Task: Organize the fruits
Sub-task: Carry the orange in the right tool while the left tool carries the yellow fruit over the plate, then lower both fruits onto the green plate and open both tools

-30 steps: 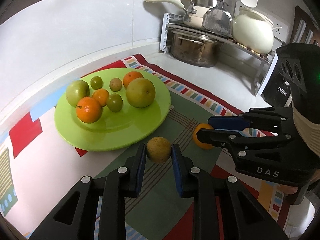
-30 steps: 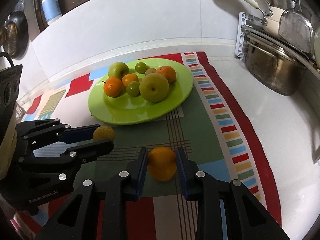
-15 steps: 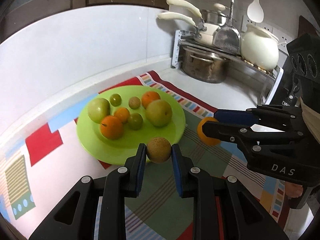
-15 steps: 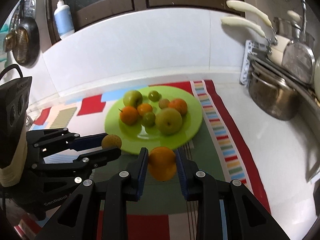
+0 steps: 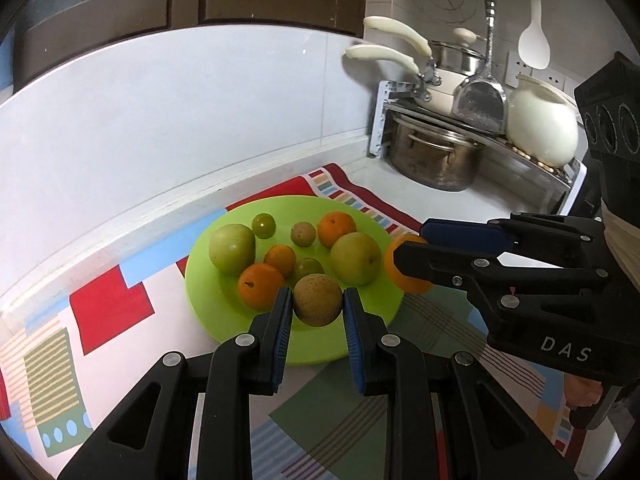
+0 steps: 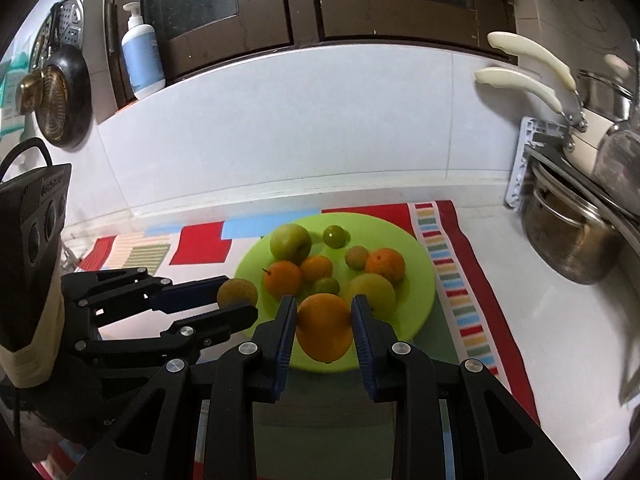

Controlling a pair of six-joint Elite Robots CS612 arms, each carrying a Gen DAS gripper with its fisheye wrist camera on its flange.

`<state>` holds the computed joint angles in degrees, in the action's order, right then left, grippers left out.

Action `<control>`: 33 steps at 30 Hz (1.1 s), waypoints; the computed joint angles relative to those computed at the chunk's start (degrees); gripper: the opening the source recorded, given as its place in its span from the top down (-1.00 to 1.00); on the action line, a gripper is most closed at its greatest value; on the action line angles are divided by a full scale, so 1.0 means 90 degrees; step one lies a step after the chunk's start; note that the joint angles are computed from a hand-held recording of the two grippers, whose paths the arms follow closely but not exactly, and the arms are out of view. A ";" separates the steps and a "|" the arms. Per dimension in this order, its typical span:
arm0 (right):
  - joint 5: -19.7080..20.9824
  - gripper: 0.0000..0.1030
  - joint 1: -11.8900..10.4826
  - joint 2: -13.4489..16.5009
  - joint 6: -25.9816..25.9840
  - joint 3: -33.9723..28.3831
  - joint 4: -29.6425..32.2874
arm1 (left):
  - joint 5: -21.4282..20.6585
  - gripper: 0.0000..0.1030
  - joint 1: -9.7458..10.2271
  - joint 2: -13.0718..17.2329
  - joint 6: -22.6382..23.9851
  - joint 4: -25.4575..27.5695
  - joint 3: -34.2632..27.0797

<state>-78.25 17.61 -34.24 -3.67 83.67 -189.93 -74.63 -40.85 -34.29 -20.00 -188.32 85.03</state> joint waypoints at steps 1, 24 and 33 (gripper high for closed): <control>0.0004 0.43 0.0002 0.0024 0.0011 -0.0047 0.0038 | -0.0016 0.49 0.0019 0.0017 -0.0009 0.0029 -0.0025; -0.0057 0.29 -0.0006 0.0332 0.0322 -0.0552 0.0565 | 0.0245 0.08 0.0111 0.0111 -0.0342 0.0415 -0.0170; -0.0523 0.02 0.0061 -0.0043 0.0528 0.0126 -0.0025 | 0.0957 -0.14 -0.0130 -0.0290 -0.0598 0.0160 0.0439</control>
<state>-82.96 18.16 -34.63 1.08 84.80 -190.16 -66.03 -42.03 -36.90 -25.38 -186.88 88.98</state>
